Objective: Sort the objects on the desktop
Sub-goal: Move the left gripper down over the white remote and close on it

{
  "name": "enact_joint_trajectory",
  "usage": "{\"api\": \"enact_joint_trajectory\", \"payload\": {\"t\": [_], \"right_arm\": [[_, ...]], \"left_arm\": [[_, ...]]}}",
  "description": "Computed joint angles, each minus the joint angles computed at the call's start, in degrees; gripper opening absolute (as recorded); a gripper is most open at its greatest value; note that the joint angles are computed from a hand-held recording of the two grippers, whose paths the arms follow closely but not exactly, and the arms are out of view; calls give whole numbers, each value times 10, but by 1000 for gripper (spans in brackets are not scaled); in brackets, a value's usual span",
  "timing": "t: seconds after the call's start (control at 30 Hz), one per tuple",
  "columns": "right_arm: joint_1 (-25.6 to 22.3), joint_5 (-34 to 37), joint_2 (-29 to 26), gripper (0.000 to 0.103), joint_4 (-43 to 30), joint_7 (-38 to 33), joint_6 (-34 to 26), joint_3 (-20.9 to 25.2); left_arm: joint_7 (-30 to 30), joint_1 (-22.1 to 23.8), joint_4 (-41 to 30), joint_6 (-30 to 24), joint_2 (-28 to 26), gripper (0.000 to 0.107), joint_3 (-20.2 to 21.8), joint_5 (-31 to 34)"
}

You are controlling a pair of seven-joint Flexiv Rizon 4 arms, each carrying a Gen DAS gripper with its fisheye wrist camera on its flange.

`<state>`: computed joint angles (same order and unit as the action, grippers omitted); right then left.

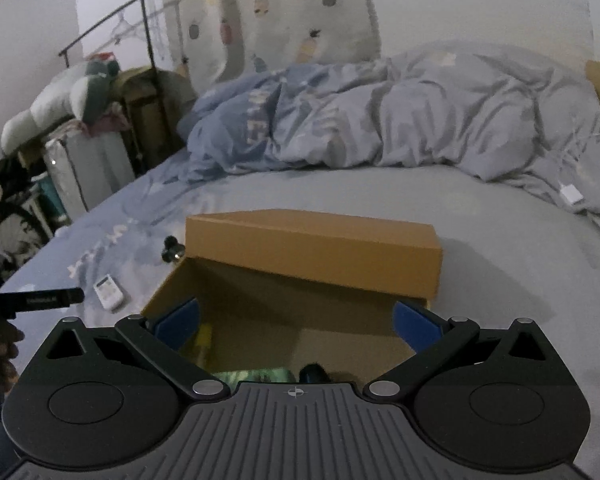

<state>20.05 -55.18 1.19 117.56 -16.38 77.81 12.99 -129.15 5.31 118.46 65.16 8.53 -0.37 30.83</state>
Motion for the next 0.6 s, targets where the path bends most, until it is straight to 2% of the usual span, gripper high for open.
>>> {"api": "enact_joint_trajectory", "payload": {"t": [0.2, 0.37, 0.5, 0.6], "right_arm": [[14, 60, -30, 103, -25, -61, -8, -6], [24, 28, -57, 103, -45, -33, 14, -26], [32, -31, -76, 103, -63, 11, 27, -50], [31, -26, -84, 103, -66, 26, 45, -57]], "left_arm": [[-5, 6, -33, -5, -46, 103, 9, 5], [-31, -4, -77, -29, -94, 103, 27, 20], [-28, -12, -101, -37, -132, 103, 49, 0], [-18, -15, -118, -43, -161, 103, 63, -26]]}}
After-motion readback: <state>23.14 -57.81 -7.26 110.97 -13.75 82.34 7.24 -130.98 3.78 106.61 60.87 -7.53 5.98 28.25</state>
